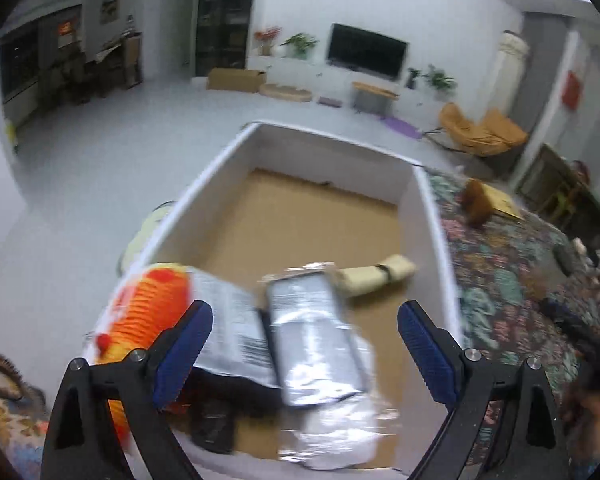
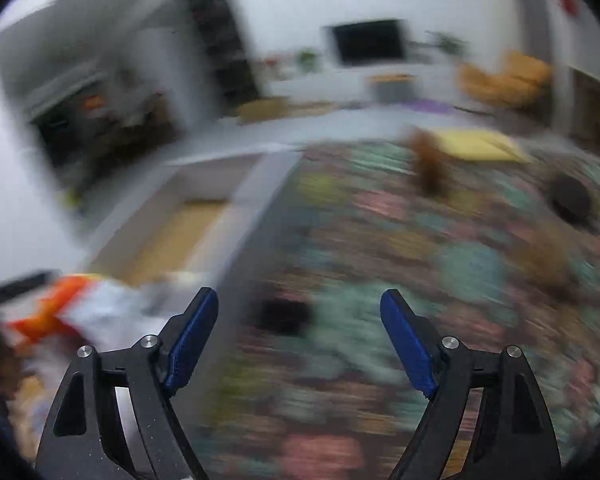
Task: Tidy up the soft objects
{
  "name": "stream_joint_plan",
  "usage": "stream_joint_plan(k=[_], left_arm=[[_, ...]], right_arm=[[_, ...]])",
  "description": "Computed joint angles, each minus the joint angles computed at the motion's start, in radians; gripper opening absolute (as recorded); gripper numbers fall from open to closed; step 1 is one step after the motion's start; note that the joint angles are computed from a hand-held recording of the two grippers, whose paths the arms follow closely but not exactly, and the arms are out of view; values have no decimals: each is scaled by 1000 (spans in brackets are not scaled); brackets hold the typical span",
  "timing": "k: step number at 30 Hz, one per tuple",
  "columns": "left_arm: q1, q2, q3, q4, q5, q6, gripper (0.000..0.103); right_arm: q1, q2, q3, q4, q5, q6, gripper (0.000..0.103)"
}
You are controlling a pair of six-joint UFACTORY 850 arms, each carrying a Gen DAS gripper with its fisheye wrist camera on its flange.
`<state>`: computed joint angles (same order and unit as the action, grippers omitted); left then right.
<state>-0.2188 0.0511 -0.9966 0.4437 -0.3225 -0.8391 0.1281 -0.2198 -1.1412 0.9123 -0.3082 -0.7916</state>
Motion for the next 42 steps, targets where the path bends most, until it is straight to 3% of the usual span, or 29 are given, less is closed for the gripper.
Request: stream_joint_plan(k=[3,8,11,16,18,20,21,23,26,29,35,39,42], left_arm=[[-22,2,6,-13,38,12,94],[-40,-10,-6,-69,54,54,94],[-46,11,10,-43,50,28,94],[-30,63,55,-13,56,-1,94],[-16,70,64,-36,57,-6,94],[0,73,68,-93,61,22,94],[7,73,69,-122,60,39,94],[14,73,70,-135,56,45,94],[7,60,65,-92,59,3,94],[-10,29,45,-208,75,110,94],[-77,-35,-26,-300,76,250,94],[-139,-79,-93,-313,71,287,94],[-181,-110,-139,-343,62,325,94]], right_arm=[[-54,-51,-12,-58,-75,63,87],[-54,-147,-76,174,-314,-188,86],[23,-206,-150,72,-255,-220,85],[120,-307,-290,-287,-212,-323,85],[135,-369,-363,-359,-236,-315,85],[125,-431,-440,-350,-312,-301,82],[122,-452,-465,-362,-330,-268,71],[107,-453,-462,-323,-335,-265,70],[74,-395,-375,-280,-292,-279,70],[17,-305,-248,-255,-222,-225,70],[-215,-167,-71,-139,-151,-150,71],[-356,-228,-149,-149,-83,5,71],[-406,-287,-236,-191,-37,110,71]])
